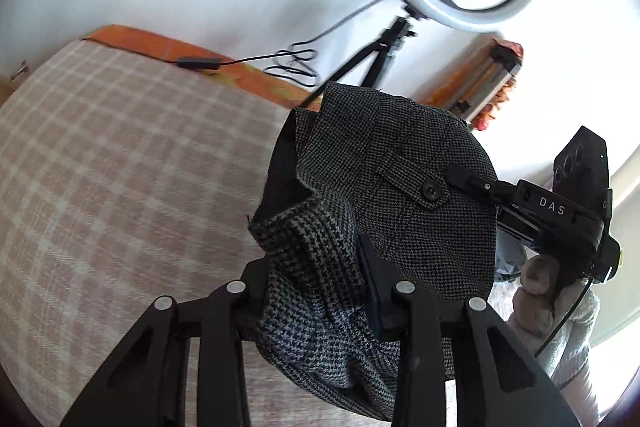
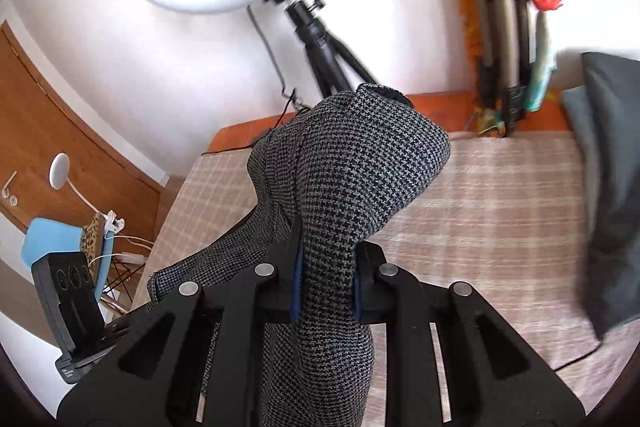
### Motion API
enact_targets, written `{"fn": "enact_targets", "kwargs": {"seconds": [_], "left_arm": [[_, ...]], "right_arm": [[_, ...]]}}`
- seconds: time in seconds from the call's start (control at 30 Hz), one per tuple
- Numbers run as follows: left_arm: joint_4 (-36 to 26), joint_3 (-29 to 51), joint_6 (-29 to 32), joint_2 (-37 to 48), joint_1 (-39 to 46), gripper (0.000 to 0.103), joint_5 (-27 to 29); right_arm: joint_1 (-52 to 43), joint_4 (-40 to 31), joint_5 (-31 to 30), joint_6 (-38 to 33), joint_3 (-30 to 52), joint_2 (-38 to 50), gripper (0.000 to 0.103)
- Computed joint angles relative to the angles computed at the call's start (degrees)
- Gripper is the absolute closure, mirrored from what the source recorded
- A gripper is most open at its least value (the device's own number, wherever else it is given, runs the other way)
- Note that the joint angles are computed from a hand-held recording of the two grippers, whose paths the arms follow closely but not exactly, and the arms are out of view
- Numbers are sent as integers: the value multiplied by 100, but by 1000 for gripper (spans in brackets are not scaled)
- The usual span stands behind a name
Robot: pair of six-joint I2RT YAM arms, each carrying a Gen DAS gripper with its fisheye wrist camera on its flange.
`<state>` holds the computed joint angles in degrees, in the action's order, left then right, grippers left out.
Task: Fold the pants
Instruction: 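Grasp the folded shorts with the right tool and lift them onto the clothes stack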
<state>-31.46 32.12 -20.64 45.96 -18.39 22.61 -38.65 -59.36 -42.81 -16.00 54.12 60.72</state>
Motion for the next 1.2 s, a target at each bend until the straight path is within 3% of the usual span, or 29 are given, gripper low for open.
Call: {"fn": "enact_targets", "kwargs": {"seconds": [0.27,0.47,0.63,1.03,1.2], "left_arm": [[748,496,-1122,615,-2298,71,-1197],[1369,1321,-1567,1775,-3553,71,-1880],[1650,2232,-1616,2841,-4259,71,-2380],[2114,4217,-1631,5272,-4965,71,-2906],[2035,5061,-1666,6312,-5181,71,-2933]], "right_arm": [[-2414,-1883,-566,-2607,1608,1250,84],[-3419,-2644,-775,-3603,3164,2522,84],[-3702,-2815,-801,-3801,4258,3415,84],[-3765,-2797,-440,-3792,7089,5869,84],[-3777,-2376,-102,-3667,7597,6642,84]]}}
